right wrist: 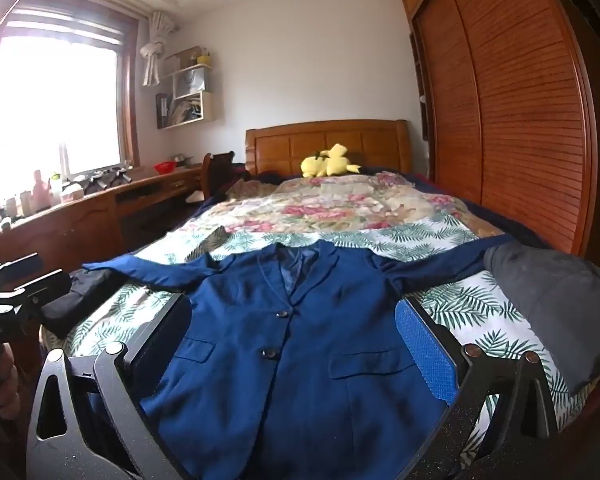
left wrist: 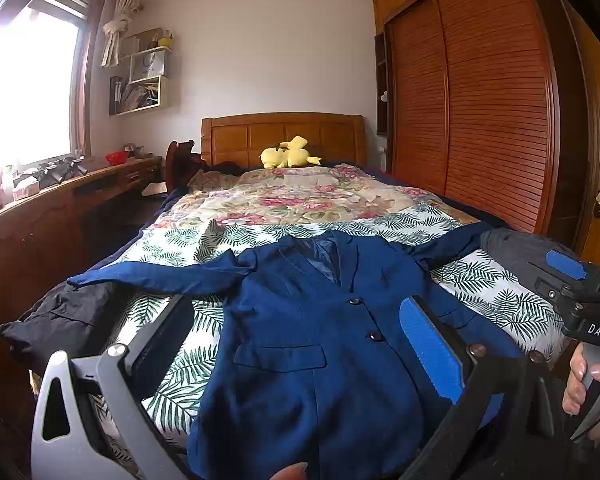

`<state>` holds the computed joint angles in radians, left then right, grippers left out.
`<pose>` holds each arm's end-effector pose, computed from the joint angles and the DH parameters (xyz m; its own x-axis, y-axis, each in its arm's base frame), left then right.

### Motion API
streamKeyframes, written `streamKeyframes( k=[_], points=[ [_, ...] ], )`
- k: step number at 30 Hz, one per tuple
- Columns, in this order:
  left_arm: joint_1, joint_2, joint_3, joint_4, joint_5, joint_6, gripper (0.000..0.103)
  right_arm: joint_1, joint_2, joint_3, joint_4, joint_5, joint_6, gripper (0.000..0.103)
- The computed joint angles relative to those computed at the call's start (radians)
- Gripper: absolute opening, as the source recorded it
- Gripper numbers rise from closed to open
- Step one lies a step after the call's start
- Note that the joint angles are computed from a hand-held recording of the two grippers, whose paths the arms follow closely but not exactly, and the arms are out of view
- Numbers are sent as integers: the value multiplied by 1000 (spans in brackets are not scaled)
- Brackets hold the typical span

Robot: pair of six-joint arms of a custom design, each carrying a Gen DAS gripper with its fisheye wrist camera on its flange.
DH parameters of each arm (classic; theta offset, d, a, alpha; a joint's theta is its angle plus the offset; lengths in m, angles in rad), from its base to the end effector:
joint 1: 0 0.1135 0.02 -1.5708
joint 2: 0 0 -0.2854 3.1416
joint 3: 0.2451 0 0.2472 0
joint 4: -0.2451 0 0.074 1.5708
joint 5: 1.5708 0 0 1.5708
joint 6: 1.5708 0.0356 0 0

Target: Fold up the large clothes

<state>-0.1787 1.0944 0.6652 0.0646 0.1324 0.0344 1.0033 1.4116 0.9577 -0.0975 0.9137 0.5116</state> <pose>0.2297 -0.0463 0.2829 -0.3404 0.0961 -0.9353 0.3095 0.9508 -0.0149 0.1840 0.2363 0.2939 -0.3202 0.0540 -0.9458 0.0049 0.9985 0.0553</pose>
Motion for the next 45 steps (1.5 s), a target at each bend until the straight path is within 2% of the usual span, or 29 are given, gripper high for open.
streamKeyframes(
  k=[6, 45],
  points=[
    [4, -1, -3, 3, 5, 0, 103, 6, 3, -32, 41, 10, -4, 103],
    [-20, -28, 12, -34, -20, -6, 103, 10, 2, -26, 34, 10, 4, 103]
  ],
)
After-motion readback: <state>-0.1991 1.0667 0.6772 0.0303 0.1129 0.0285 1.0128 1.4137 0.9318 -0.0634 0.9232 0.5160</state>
